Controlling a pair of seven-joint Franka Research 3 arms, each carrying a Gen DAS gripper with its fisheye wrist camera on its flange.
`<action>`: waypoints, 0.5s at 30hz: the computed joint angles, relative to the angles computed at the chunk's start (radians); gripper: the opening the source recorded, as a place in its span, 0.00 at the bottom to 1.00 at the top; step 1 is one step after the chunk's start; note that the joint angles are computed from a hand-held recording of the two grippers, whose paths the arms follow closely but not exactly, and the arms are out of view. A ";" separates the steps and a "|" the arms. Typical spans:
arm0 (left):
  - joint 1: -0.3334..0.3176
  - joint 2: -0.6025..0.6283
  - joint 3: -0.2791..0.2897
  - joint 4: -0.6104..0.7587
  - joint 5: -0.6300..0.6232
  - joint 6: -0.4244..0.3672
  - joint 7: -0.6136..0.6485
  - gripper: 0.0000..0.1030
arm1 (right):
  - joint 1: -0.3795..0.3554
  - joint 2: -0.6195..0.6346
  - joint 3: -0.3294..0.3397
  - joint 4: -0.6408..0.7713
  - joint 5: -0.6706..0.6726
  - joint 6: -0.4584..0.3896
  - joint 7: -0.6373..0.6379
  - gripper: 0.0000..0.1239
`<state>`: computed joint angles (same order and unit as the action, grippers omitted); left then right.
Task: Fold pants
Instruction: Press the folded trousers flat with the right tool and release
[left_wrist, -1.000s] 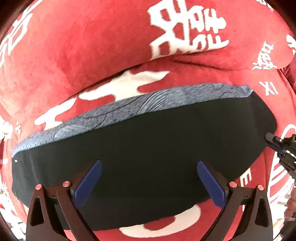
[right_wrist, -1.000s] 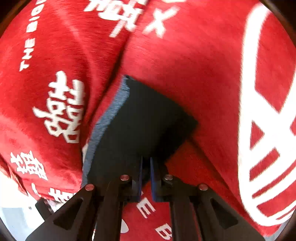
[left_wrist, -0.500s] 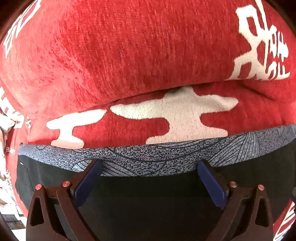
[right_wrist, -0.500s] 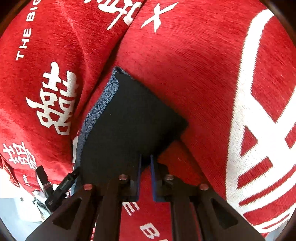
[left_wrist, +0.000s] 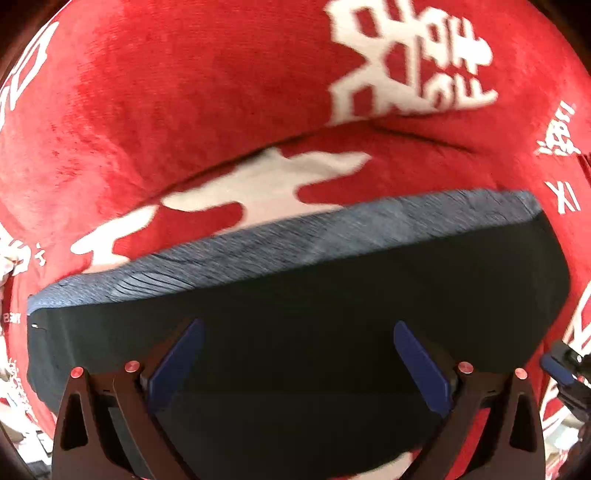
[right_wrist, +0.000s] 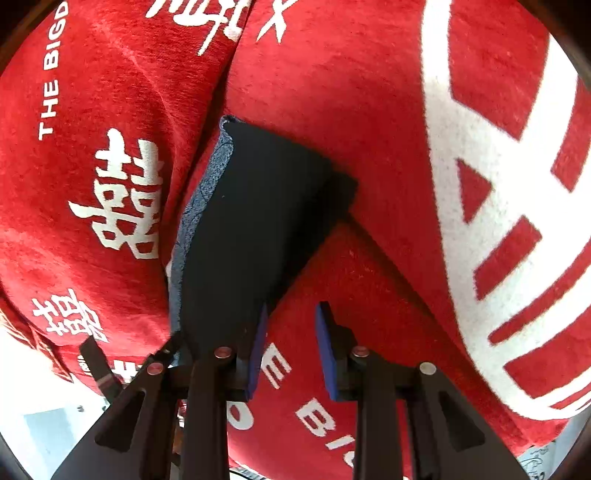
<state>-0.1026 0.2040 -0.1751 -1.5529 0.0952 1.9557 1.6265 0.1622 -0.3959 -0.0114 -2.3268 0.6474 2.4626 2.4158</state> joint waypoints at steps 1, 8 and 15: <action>-0.001 -0.006 -0.004 -0.007 -0.012 -0.003 0.002 1.00 | 0.003 0.001 -0.002 -0.002 0.006 0.006 -0.007 0.24; -0.028 -0.015 -0.020 -0.025 -0.027 -0.037 -0.015 1.00 | 0.008 0.013 -0.005 0.002 0.021 0.007 -0.027 0.24; -0.041 -0.034 -0.022 -0.059 -0.027 -0.046 -0.026 1.00 | 0.000 0.020 -0.003 0.009 0.003 -0.002 -0.036 0.38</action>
